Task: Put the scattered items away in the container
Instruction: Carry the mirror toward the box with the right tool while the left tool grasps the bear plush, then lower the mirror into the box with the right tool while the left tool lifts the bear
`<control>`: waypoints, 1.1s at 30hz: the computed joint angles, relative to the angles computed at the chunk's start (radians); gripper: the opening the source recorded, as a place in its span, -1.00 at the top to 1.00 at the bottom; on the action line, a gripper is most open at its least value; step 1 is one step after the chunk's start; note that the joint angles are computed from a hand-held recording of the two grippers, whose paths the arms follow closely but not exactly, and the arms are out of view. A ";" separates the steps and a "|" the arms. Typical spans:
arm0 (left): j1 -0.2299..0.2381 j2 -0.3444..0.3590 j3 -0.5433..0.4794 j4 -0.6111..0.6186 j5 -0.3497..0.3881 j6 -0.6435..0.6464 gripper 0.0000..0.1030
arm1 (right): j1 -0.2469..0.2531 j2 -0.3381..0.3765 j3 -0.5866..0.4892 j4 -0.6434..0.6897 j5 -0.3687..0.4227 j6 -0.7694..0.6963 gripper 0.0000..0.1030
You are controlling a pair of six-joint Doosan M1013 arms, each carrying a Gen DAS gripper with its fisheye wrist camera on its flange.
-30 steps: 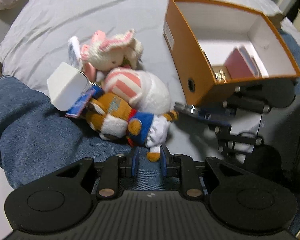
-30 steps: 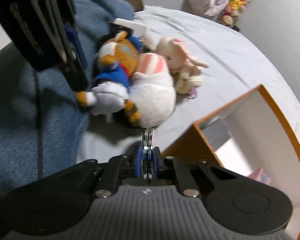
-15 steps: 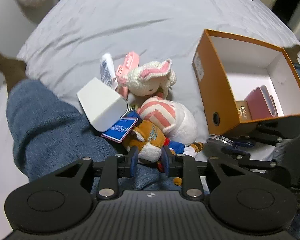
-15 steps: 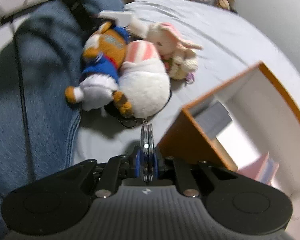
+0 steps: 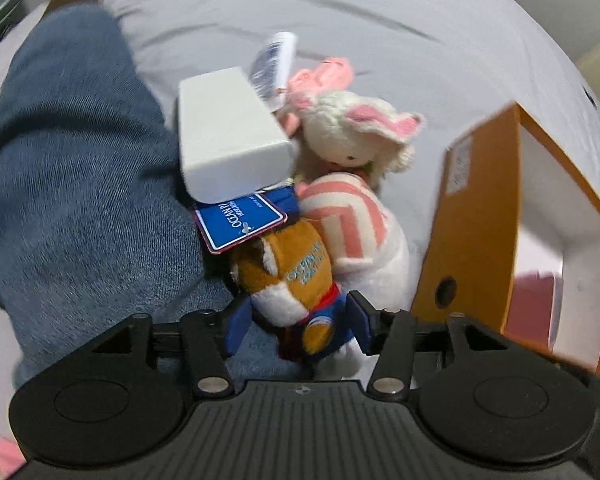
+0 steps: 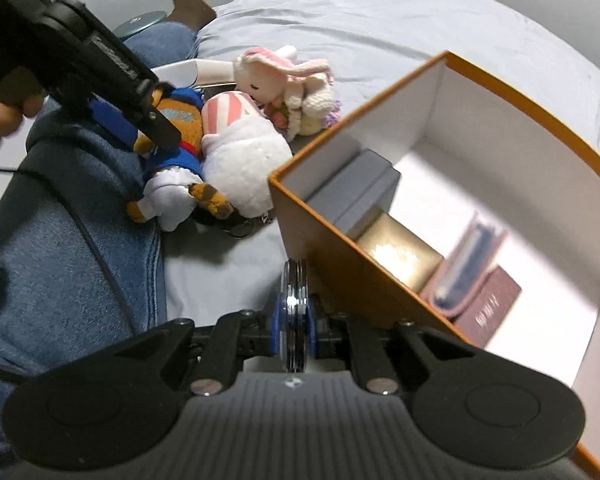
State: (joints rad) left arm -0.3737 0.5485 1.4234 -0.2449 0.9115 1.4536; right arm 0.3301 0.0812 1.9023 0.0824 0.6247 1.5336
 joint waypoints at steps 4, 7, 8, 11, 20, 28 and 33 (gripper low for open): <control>-0.015 0.002 0.005 0.056 -0.028 -0.106 -0.22 | -0.017 -0.027 0.014 0.023 0.025 0.010 0.72; -0.035 0.013 -0.002 0.130 -0.028 -0.190 -0.26 | -0.024 -0.037 0.022 0.027 0.031 0.025 0.72; -0.043 0.014 -0.002 0.158 -0.031 -0.215 -0.27 | -0.025 -0.037 0.023 0.028 0.029 0.029 0.72; -0.056 0.010 0.009 0.205 -0.050 -0.238 -0.16 | -0.023 -0.040 0.027 0.025 0.025 0.042 0.72; -0.032 -0.014 0.019 0.113 -0.033 -0.110 0.00 | -0.076 -0.077 0.036 0.131 0.045 0.005 0.72; -0.023 -0.049 0.008 0.020 0.035 0.060 0.04 | -0.135 -0.111 0.042 0.322 0.050 -0.098 0.72; -0.030 -0.078 0.023 -0.033 0.032 0.151 0.05 | -0.156 -0.130 0.030 0.413 0.027 -0.185 0.72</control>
State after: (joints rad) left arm -0.4040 0.4708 1.4464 -0.2779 0.9432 1.6051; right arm 0.1736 -0.0485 1.9326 0.4950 0.6518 1.3487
